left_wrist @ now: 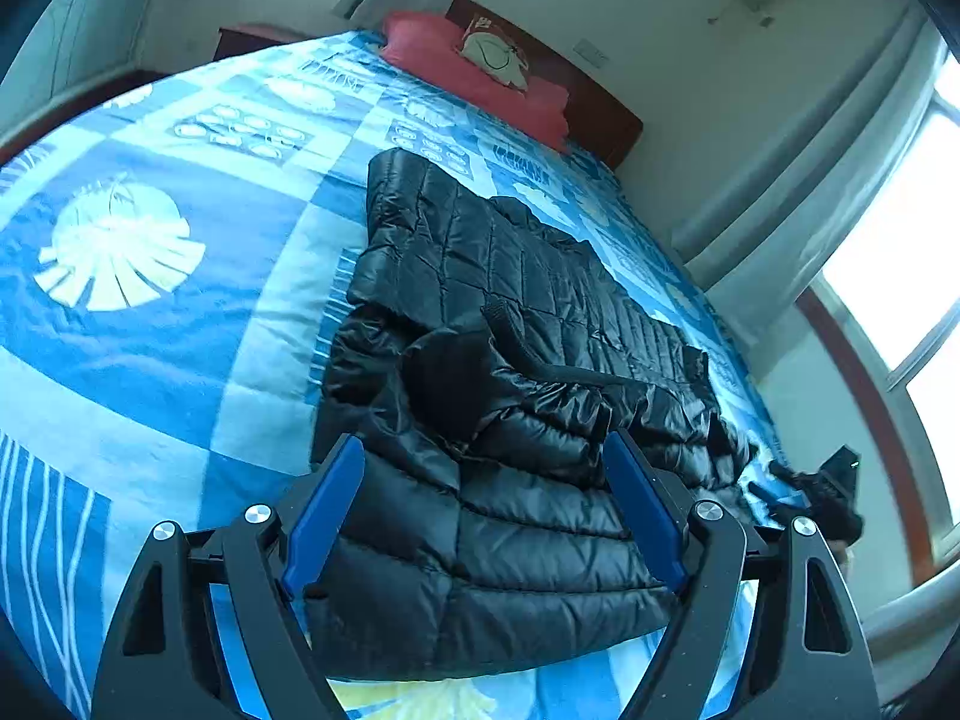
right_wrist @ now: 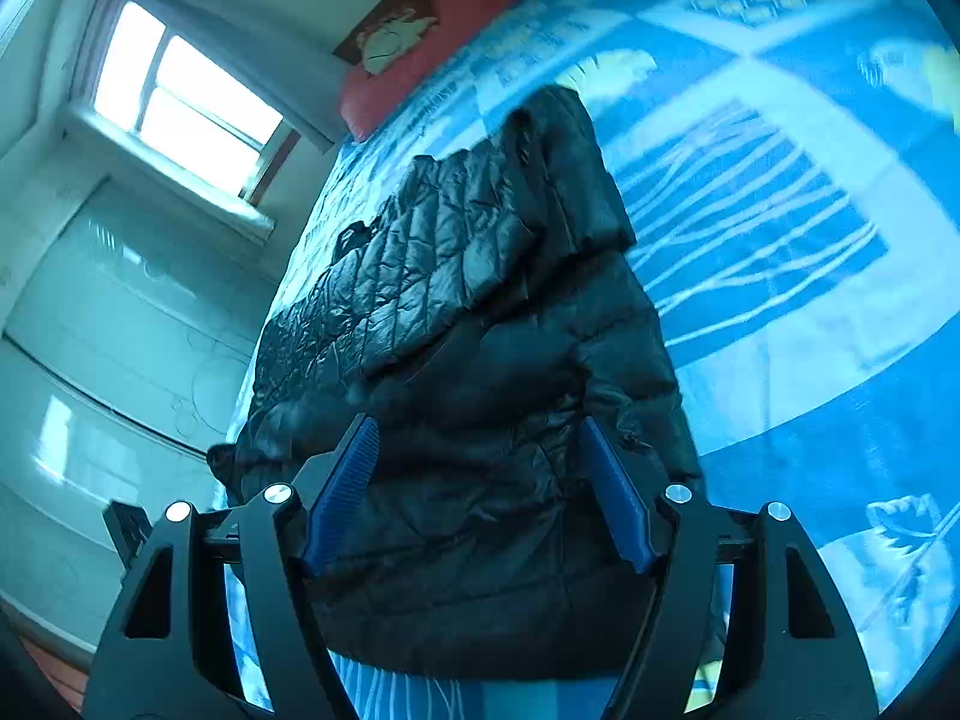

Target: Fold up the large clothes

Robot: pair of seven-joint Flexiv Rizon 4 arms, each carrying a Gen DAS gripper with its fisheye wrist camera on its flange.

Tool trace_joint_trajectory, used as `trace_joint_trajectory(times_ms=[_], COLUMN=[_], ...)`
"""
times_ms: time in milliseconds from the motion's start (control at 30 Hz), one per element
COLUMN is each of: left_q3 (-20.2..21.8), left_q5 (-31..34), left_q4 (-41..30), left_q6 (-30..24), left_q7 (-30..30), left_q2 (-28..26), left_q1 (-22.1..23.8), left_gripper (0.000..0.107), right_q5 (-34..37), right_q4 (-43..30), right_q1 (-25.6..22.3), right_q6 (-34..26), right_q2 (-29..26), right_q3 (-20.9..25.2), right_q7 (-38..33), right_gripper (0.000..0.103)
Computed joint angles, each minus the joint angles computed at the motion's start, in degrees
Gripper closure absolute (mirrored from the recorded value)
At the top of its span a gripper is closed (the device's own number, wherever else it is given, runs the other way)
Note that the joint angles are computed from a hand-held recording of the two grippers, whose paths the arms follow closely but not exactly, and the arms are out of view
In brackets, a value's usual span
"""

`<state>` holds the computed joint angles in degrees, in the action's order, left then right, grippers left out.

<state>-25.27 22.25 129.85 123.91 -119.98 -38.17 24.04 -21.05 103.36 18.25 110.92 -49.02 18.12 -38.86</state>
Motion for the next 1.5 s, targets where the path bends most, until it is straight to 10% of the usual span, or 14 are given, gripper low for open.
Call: trace_joint_trajectory(times_ms=[167, 567, 800, 1133, 1367, 1500], left_q3=[-0.02, -5.6, -7.28, 6.85, 20.36, 26.06], left_q5=[0.4, -3.06, -7.14, -17.16, -24.78, -31.84], left_q4=[-1.7, -7.67, -8.51, -5.43, -2.98, -7.19], left_q6=[-2.98, -16.02, -19.06, -14.06, -8.58, -8.73], left_q7=[2.31, 18.42, 25.51, 29.28, 30.49, 33.22], left_q2=[-0.32, -4.04, -5.74, 1.18, 7.08, 7.46], left_q1=[0.32, 3.64, 3.41, -11.82, -27.3, -33.72], left_gripper=[0.026, 0.026, 0.044, 0.089, 0.093, 0.093], right_q5=[-0.4, -5.55, -2.52, 4.42, 13.75, 16.37], right_q4=[-0.42, -13.82, -14.12, -6.42, -0.87, -6.85], right_q1=[4.05, -3.08, 2.78, 20.48, 36.65, 37.94], right_q6=[-3.87, -21.01, -22.4, -13.69, -6.19, -8.55], right_q2=[1.95, -6.16, -5.28, 0.03, 3.25, 1.71], right_q3=[-5.4, 4.59, -1.96, -23.15, -41.5, -45.34], right_q7=[-4.45, -20.22, -23.13, -19.5, -20.4, -21.17], right_gripper=[0.029, 0.031, 0.066, 0.089, 0.09, 0.09])
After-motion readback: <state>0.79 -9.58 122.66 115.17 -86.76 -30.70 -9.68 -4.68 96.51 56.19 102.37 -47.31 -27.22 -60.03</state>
